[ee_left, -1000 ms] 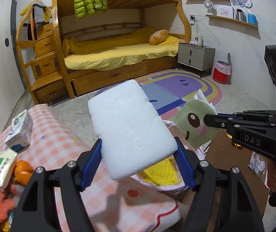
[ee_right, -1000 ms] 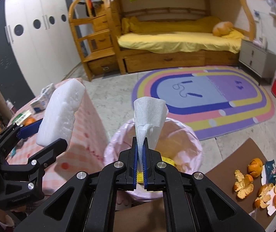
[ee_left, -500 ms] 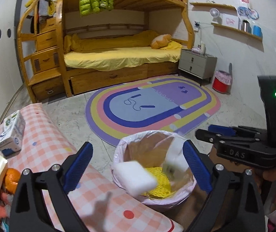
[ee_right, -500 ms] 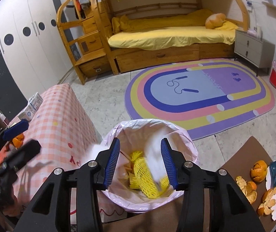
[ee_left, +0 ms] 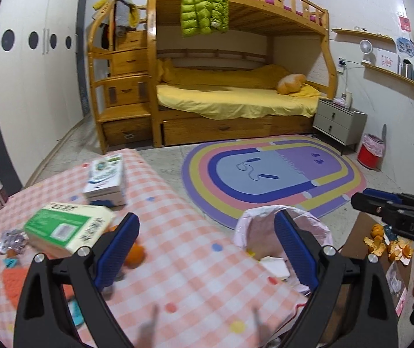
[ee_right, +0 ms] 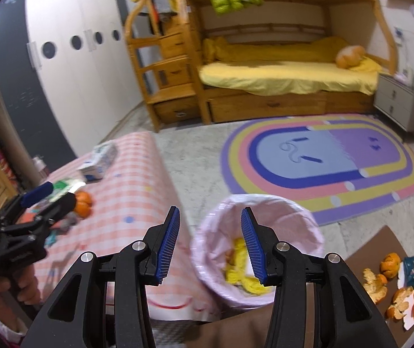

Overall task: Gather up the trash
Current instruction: 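Return both grippers to the table and reach the right gripper to the green medicine box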

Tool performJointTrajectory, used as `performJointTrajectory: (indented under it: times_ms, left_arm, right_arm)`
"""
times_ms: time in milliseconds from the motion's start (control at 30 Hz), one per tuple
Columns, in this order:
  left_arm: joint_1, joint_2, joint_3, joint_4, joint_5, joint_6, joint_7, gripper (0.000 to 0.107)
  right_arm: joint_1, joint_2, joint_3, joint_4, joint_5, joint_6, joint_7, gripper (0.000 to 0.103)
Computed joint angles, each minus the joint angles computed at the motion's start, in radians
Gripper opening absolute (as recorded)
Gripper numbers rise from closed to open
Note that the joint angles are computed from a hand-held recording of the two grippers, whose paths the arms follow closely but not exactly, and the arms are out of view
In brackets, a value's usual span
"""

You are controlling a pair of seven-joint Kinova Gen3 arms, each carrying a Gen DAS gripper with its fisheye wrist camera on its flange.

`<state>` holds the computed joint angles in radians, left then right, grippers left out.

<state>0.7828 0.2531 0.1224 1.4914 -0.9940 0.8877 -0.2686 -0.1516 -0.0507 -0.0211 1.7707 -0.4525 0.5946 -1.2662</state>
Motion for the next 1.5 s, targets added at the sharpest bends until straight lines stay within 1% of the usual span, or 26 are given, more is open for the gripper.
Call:
performJointTrajectory:
  times_ms: [67, 133, 200, 233, 267, 300, 400, 467, 533, 633, 667, 767, 833, 933, 967, 1000, 1067, 1133, 1167, 1200, 1267, 1333, 1400, 1500]
  left_arm:
    - [0.008, -0.043, -0.002, 0.048, -0.016, 0.020, 0.034, 0.091]
    - [-0.002, -0.075, 0.014, 0.082, -0.025, 0.041, 0.059, 0.091]
    - [-0.012, -0.111, 0.032, 0.120, -0.042, 0.085, 0.094, 0.092]
    - [-0.018, -0.124, 0.042, 0.135, -0.050, 0.104, 0.106, 0.093]
    - [-0.026, -0.138, 0.053, 0.148, -0.054, 0.122, 0.114, 0.094]
    - [-0.028, -0.159, 0.053, 0.169, -0.054, 0.149, 0.125, 0.094]
    - [-0.075, -0.213, 0.086, 0.223, -0.045, 0.194, 0.148, 0.094]
    - [-0.099, -0.240, 0.105, 0.250, -0.042, 0.255, 0.166, 0.095]
    - [-0.121, -0.244, 0.130, 0.253, -0.040, 0.320, 0.173, 0.096]
    - [-0.157, -0.258, 0.163, 0.275, -0.048, 0.390, 0.179, 0.096]
    - [-0.169, -0.265, 0.168, 0.283, -0.046, 0.405, 0.177, 0.096]
    - [-0.208, -0.291, 0.176, 0.298, -0.025, 0.406, 0.174, 0.096]
    - [-0.246, -0.316, 0.167, 0.308, 0.014, 0.373, 0.163, 0.096]
    - [-0.304, -0.333, 0.163, 0.311, 0.063, 0.344, 0.135, 0.096]
    - [-0.318, -0.333, 0.168, 0.313, 0.069, 0.346, 0.132, 0.096]
    - [-0.330, -0.333, 0.169, 0.308, 0.076, 0.350, 0.119, 0.096]
    - [-0.354, -0.324, 0.165, 0.288, 0.082, 0.349, 0.076, 0.096]
    - [-0.370, -0.314, 0.158, 0.273, 0.089, 0.331, 0.046, 0.096]
    - [-0.378, -0.314, 0.153, 0.269, 0.094, 0.318, 0.031, 0.096]
    - [-0.387, -0.308, 0.145, 0.263, 0.098, 0.305, 0.003, 0.096]
    - [-0.396, -0.282, 0.141, 0.249, 0.093, 0.315, -0.016, 0.096]
    - [-0.404, -0.269, 0.123, 0.237, 0.119, 0.317, -0.015, 0.096]
    - [-0.414, -0.287, 0.106, 0.245, 0.148, 0.286, 0.003, 0.096]
    - [-0.430, -0.299, 0.106, 0.253, 0.154, 0.277, 0.029, 0.096]
  right_arm:
    - [-0.017, -0.010, -0.013, -0.016, -0.017, 0.021, 0.004, 0.047]
    - [-0.038, -0.011, -0.025, -0.036, -0.030, 0.039, 0.002, 0.049]
    - [-0.060, -0.010, -0.043, -0.054, -0.024, 0.044, -0.015, 0.056]
    - [-0.075, -0.008, -0.061, -0.065, -0.005, 0.039, -0.041, 0.063]
    - [-0.089, -0.003, -0.072, -0.076, 0.007, 0.037, -0.056, 0.067]
    - [-0.103, 0.004, -0.081, -0.089, 0.017, 0.039, -0.067, 0.068]
    - [-0.142, 0.026, -0.109, -0.122, 0.054, 0.036, -0.098, 0.070]
    - [-0.172, 0.052, -0.130, -0.152, 0.092, 0.039, -0.130, 0.073]
    - [-0.199, 0.078, -0.147, -0.177, 0.128, 0.036, -0.160, 0.077]
    - [-0.244, 0.128, -0.166, -0.229, 0.199, 0.030, -0.219, 0.077]
    - [-0.252, 0.141, -0.169, -0.243, 0.204, 0.029, -0.224, 0.077]
    - [-0.278, 0.194, -0.180, -0.292, 0.229, 0.014, -0.225, 0.081]
    - [-0.284, 0.225, -0.190, -0.312, 0.232, -0.004, -0.202, 0.082]
    - [-0.273, 0.255, -0.208, -0.290, 0.205, -0.063, -0.148, 0.082]
    - [-0.258, 0.268, -0.224, -0.289, 0.196, -0.059, -0.131, 0.082]
    - [-0.262, 0.277, -0.222, -0.297, 0.204, -0.038, -0.125, 0.082]
    - [-0.294, 0.287, -0.200, -0.308, 0.242, -0.024, -0.106, 0.082]
    - [-0.274, 0.298, -0.227, -0.318, 0.225, -0.022, -0.050, 0.082]
    - [-0.274, 0.305, -0.228, -0.324, 0.218, -0.015, -0.034, 0.082]
    - [-0.268, 0.318, -0.237, -0.339, 0.208, 0.003, -0.003, 0.082]
    - [-0.269, 0.343, -0.242, -0.370, 0.199, 0.036, 0.034, 0.083]
    - [-0.277, 0.370, -0.241, -0.400, 0.196, 0.058, 0.061, 0.088]
    - [-0.295, 0.395, -0.231, -0.429, 0.212, 0.071, 0.067, 0.088]
    - [-0.306, 0.446, -0.219, -0.494, 0.216, 0.106, 0.060, 0.089]
